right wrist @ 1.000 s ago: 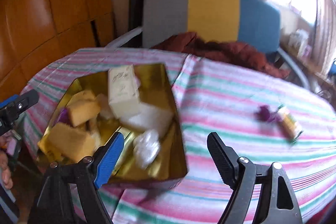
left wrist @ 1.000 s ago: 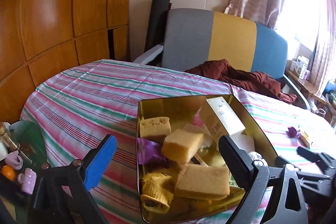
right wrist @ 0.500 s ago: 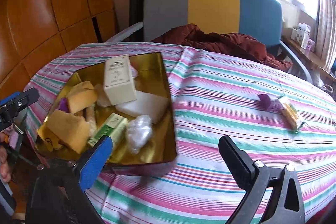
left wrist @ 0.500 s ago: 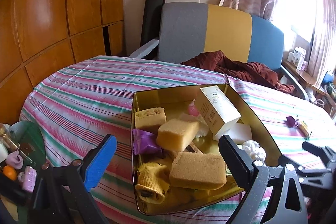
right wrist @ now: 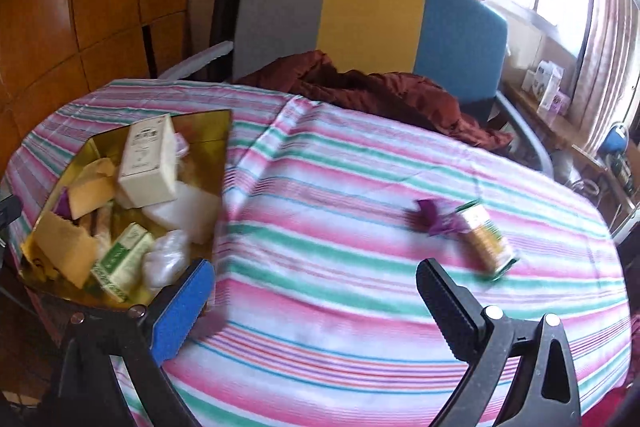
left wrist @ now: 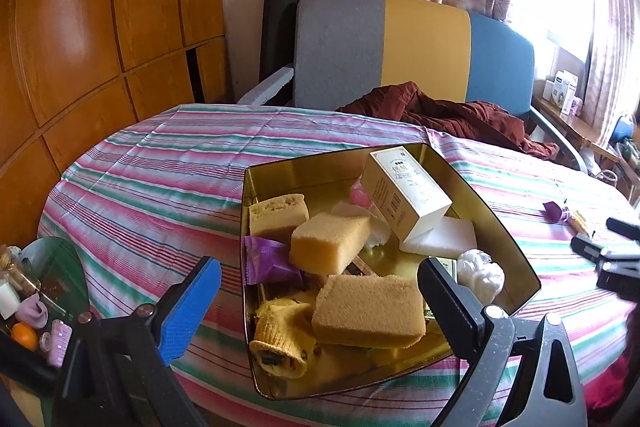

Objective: Organize objects
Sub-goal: 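Move both grippers back toward the purple packet and cracker packet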

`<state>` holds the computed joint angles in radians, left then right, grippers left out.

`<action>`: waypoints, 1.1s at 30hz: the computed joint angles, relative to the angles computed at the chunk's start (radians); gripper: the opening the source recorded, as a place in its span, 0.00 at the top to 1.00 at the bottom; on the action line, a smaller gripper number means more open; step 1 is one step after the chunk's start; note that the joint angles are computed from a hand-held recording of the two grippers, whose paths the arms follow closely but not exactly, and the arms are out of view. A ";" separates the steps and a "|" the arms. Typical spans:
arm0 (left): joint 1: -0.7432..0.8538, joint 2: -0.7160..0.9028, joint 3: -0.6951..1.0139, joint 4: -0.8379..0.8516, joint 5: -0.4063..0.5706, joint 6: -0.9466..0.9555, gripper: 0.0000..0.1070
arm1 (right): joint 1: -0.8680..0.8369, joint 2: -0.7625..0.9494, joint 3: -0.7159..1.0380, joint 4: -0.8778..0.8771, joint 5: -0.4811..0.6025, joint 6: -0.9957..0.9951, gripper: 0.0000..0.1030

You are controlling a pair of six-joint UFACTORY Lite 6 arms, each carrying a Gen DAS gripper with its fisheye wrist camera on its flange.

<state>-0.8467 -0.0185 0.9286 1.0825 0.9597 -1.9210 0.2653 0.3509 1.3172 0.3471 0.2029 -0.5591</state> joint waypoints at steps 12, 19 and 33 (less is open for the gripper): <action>-0.023 0.050 0.055 -0.019 0.028 0.033 0.07 | -0.175 0.157 0.262 -0.141 0.033 0.081 0.00; -0.038 0.089 0.113 -0.016 0.031 0.071 0.07 | -0.276 0.336 0.462 -0.181 0.071 0.159 0.00; -0.038 0.338 0.456 -0.039 -0.119 0.294 0.07 | -0.438 0.558 0.808 -0.047 0.325 0.336 0.00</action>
